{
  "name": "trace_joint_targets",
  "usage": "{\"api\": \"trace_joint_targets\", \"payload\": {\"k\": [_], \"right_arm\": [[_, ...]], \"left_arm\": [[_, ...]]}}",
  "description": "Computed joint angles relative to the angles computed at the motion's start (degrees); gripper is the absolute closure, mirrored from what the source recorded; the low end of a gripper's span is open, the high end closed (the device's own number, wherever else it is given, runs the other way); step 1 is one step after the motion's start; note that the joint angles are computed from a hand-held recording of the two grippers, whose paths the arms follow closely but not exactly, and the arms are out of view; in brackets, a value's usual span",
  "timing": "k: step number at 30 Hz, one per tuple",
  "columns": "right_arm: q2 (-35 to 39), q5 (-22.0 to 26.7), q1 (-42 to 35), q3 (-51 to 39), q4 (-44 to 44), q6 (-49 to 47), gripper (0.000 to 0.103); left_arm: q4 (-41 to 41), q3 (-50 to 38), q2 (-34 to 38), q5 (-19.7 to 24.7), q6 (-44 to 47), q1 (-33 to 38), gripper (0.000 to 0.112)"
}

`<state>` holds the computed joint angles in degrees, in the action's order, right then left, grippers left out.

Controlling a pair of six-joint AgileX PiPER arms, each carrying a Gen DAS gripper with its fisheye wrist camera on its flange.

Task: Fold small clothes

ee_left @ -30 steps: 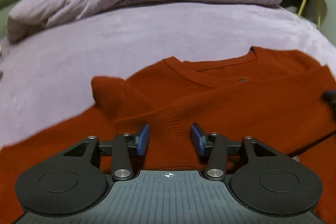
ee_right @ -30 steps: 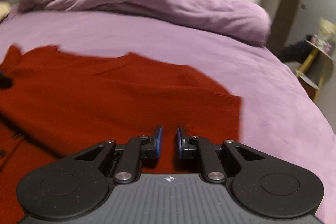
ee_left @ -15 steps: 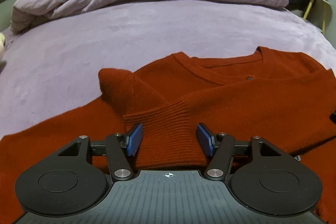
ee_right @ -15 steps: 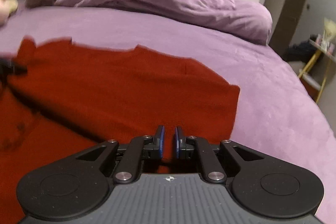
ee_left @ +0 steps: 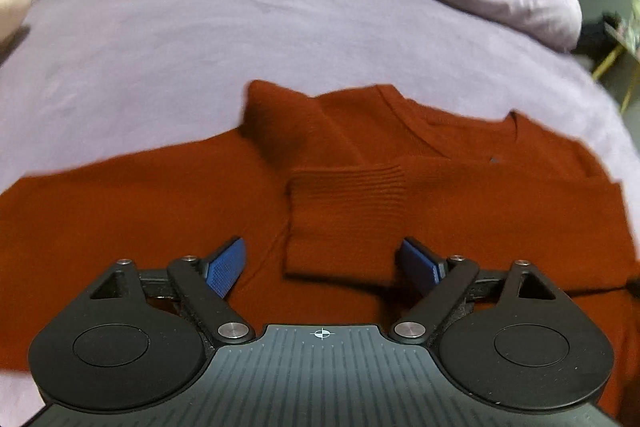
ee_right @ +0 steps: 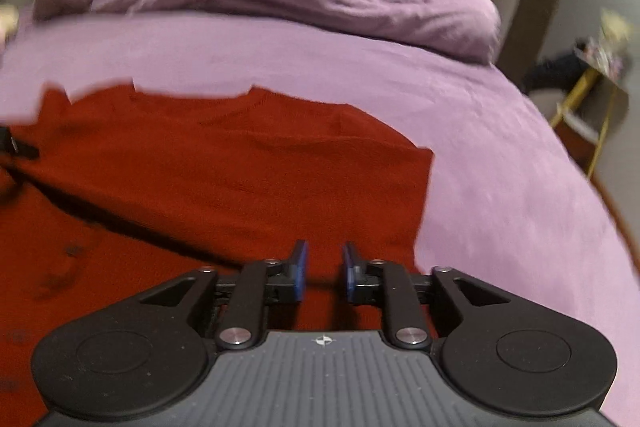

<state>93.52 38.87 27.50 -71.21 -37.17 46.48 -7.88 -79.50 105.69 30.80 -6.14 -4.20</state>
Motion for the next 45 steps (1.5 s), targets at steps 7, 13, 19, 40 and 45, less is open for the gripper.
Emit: {"api": "trace_joint_targets", "payload": {"k": [7,13,19,40,45], "right_arm": [[-20.45,-5.07,3.96,18.66,10.64,11.36,0.062],[-23.55,-4.11,6.50,20.35,9.93,15.08,0.058],[-21.44,-5.77,6.62,17.85,13.67,14.61,0.059],[-20.58,-5.95,5.83,16.93,21.19,10.04,0.064],[-20.72,-5.43,5.85,17.00,21.17,9.51,0.064]], "left_arm": [[-31.35,24.07,-18.44,-5.57,19.81,17.83,0.024],[-39.11,30.94,-23.20,-6.87,28.90,35.17,0.027],[-58.09,29.89,-16.61,-3.87,43.28,47.52,0.047],[-60.27,32.45,-17.59,7.71,44.30,59.28,0.058],[-63.70,29.20,-12.88,4.22,43.33,57.68,0.078]]}}
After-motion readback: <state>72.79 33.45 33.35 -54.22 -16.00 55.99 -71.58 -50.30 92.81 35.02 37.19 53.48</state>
